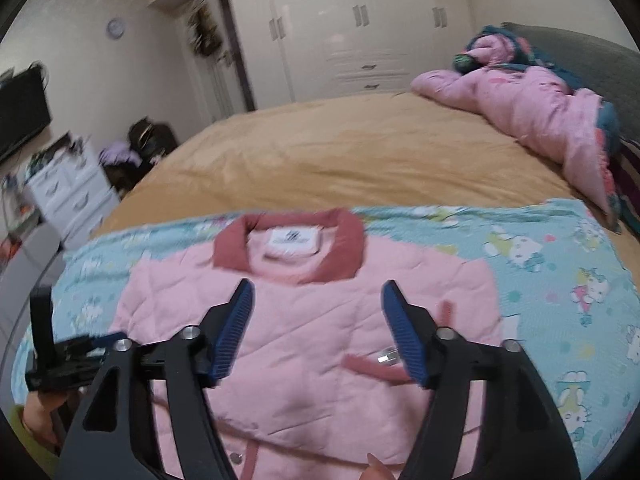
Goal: Fold large clothes
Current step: 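Release the jacket and hold both tools open above the folded jacket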
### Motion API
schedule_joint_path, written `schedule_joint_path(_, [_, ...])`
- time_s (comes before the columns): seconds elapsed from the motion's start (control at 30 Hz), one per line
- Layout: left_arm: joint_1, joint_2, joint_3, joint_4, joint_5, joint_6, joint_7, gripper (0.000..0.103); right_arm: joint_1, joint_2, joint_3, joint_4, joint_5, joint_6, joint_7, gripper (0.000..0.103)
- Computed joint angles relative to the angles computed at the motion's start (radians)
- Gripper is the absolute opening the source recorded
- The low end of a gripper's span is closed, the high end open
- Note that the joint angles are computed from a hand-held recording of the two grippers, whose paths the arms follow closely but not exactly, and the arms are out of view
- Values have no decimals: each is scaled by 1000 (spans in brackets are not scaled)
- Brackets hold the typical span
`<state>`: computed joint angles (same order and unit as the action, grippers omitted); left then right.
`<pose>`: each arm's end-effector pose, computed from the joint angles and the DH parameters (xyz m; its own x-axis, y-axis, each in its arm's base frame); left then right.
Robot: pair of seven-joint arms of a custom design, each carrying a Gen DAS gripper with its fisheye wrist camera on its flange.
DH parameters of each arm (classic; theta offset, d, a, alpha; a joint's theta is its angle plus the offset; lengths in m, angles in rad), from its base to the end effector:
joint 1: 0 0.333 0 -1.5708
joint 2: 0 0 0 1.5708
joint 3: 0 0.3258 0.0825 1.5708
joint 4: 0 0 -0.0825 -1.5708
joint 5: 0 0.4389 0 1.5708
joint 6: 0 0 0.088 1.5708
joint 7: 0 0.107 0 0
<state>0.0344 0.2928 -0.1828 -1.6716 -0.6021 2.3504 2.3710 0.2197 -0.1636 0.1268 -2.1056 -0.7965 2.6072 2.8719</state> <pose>0.7248 -0.1037 0.4689 -0.5946 -0.7737 0.2188 -0.7181 0.3887 -0.5773 0.5585 0.2215 0.5486 -0.2991 -0.9393 -0.1680 -0.5771 0.3183 -0.7521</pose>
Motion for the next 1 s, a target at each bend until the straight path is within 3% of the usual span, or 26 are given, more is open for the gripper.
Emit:
schedule_joint_path(0.37, [-8, 9, 0, -5, 36, 7, -7, 50, 78, 179, -26, 112, 219, -11, -260, 86])
schedule_joint_path(0.5, [-7, 9, -1, -6, 34, 6, -7, 50, 96, 231, -37, 140, 266, -76, -308, 90])
schedule_joint_path(0.67, [-8, 11, -1, -6, 38, 4, -4, 50, 103, 254, -60, 104, 242, -14, -258, 92])
schedule_joint_path(0.93, [-7, 11, 0, -1, 38, -9, -10, 51, 118, 259, -66, 114, 201, -41, -220, 93])
schedule_joint_path(1.0, [-3, 11, -1, 9, 33, -30, -12, 57, 117, 236, -65, 98, 204, -26, -193, 94])
